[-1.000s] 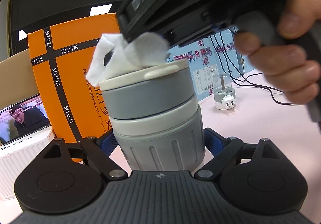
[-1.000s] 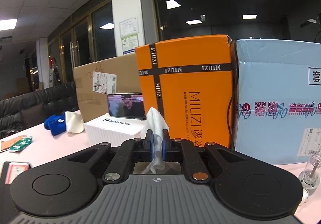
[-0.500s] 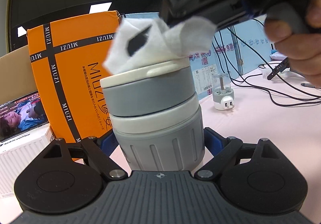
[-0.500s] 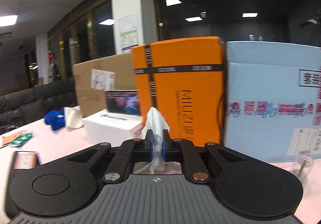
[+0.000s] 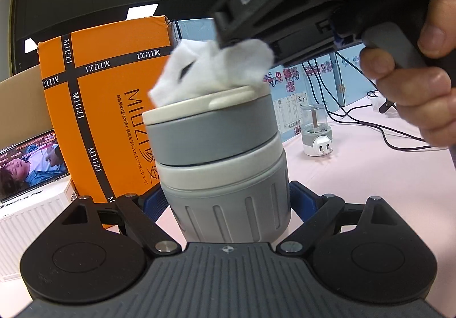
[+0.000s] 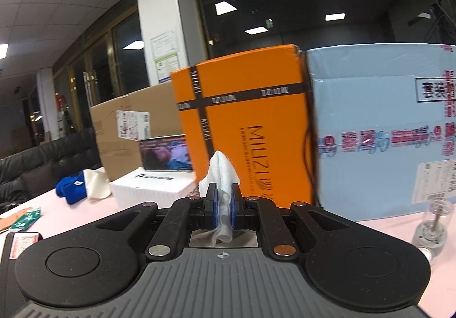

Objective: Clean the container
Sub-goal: 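Wipe the mug lid with the tissue in the right gripper while the left gripper holds the mug, then lift the tissue off the lid with the right gripper and roll it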

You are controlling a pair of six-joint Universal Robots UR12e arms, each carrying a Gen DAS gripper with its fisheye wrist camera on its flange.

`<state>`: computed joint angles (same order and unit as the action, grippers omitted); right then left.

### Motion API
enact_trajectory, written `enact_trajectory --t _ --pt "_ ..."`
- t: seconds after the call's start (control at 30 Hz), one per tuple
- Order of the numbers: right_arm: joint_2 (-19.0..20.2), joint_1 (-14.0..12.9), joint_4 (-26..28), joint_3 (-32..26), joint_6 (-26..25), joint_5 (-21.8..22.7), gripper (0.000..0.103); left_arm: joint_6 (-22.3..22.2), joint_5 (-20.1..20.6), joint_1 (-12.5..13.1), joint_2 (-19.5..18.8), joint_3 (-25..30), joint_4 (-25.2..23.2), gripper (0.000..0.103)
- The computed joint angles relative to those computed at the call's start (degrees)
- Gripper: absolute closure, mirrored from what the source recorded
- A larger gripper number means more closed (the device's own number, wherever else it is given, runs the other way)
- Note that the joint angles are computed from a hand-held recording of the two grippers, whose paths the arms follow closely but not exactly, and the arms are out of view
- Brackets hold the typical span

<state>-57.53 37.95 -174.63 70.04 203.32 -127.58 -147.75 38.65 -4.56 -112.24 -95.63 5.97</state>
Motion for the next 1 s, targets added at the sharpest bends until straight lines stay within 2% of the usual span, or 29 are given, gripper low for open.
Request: enact_trajectory --t 0.17,0.3,0.4,0.5,0.6,0.83,1.0 --pt "-1.73 -0.05 2.76 1.28 0.07 1.8 0.095 -0.06 0.01 0.0 0.02 -0.08 0.09 0.016" --pt "-2.06 -0.32 0.98 2.05 -0.76 6.89 0.095 -0.16 -0.01 0.03 0.06 -0.16 0.12 0.016" --pt "-1.44 -0.3 -0.48 1.61 -1.79 8.61 0.094 -0.13 -0.02 0.04 0.16 -0.38 0.27 0.016" --pt "-0.64 -0.38 -2.64 1.29 -2.43 8.71 0.094 -0.26 -0.01 0.01 0.0 -0.05 0.03 0.016" --pt "-0.4 -0.69 -4.5 1.69 -0.88 8.43 0.094 -0.12 -0.01 0.0 0.0 -0.06 0.07 0.016" --pt "0.01 -0.61 -4.47 1.36 1.36 2.47 0.094 0.07 -0.17 0.02 0.02 0.05 -0.56 0.017" --pt "-0.42 -0.35 -4.8 2.05 2.77 1.22 0.094 0.03 -0.3 0.05 0.0 0.16 -0.93 0.017"
